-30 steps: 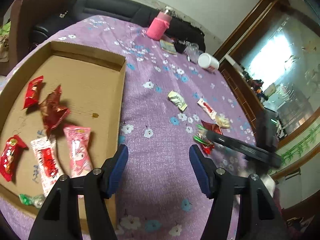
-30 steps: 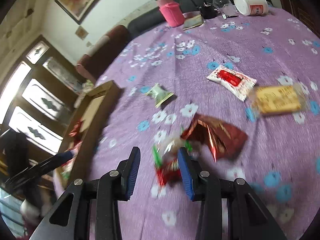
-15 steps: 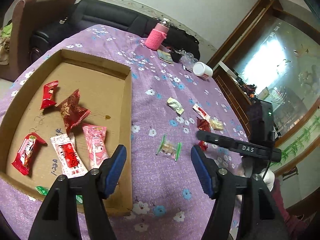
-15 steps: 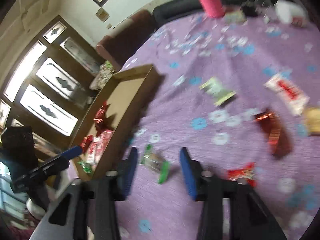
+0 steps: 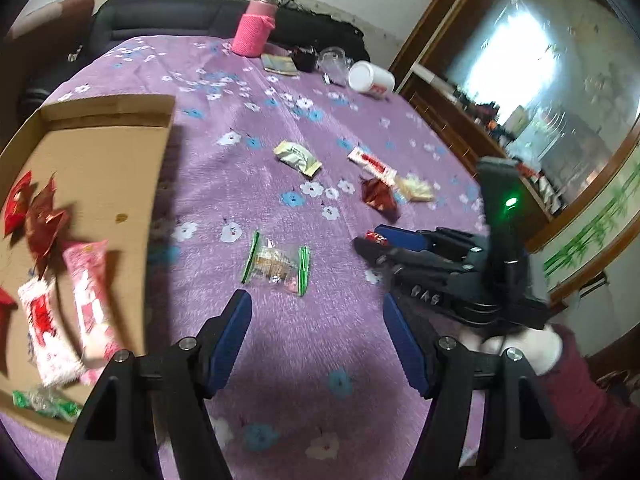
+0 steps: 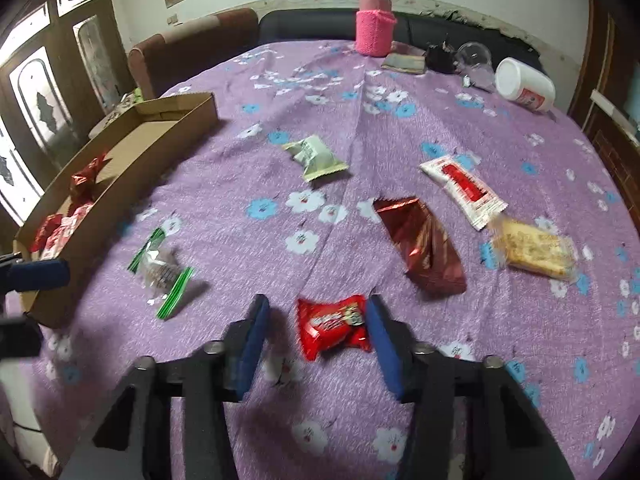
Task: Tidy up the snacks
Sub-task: 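Grasp the red candy bar with the right gripper, then grasp the clear green-edged candy packet with the left gripper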
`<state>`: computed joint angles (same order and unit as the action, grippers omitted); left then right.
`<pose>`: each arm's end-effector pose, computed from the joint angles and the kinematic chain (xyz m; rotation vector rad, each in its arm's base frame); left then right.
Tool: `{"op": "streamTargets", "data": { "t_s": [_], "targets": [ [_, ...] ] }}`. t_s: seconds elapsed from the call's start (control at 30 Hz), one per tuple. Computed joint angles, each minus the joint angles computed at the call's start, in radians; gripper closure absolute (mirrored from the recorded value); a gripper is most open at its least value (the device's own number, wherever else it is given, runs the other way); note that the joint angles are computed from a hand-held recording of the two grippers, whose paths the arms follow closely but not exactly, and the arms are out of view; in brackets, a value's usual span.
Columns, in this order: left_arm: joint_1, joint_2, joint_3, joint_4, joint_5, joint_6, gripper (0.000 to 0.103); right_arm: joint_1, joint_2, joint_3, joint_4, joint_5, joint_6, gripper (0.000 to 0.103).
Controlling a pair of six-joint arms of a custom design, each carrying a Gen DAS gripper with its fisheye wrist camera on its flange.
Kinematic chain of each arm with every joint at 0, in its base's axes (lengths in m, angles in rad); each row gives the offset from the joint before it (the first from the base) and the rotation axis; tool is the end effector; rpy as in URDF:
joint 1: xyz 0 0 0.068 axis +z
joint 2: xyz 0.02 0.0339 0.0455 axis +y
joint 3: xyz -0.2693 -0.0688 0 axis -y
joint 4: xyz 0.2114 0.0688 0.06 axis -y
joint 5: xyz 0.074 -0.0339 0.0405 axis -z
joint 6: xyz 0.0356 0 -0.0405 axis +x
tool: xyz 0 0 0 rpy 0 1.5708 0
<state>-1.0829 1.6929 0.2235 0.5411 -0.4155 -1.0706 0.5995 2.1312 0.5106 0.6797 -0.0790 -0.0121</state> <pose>0.1054 -0.1679 0.0912 -0.1563 2.4427 -0.4713 0.2271 0.1586 0.0390 -0.7960 2.4127 0.3357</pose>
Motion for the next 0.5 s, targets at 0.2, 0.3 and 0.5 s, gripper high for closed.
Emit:
{"op": "streamTargets", "data": {
  "t_s": [0.2, 0.3, 0.5],
  "targets": [
    [0.094, 0.152, 0.136, -0.046, 0.039, 0.09, 0.035, -0.091, -0.009, -0.037, 0.034, -0.124, 0.032, 0.081],
    [0.098, 0.217, 0.232, -0.134, 0.019, 0.127, 0.032, -0.128, -0.012, -0.066, 0.066, -0.166, 0.04, 0.082],
    [0.08, 0.3, 0.327, -0.206, -0.02, 0.164, 0.057, -0.175, -0.035, -0.119, 0.111, -0.226, 0.032, 0.082]
  ]
}}
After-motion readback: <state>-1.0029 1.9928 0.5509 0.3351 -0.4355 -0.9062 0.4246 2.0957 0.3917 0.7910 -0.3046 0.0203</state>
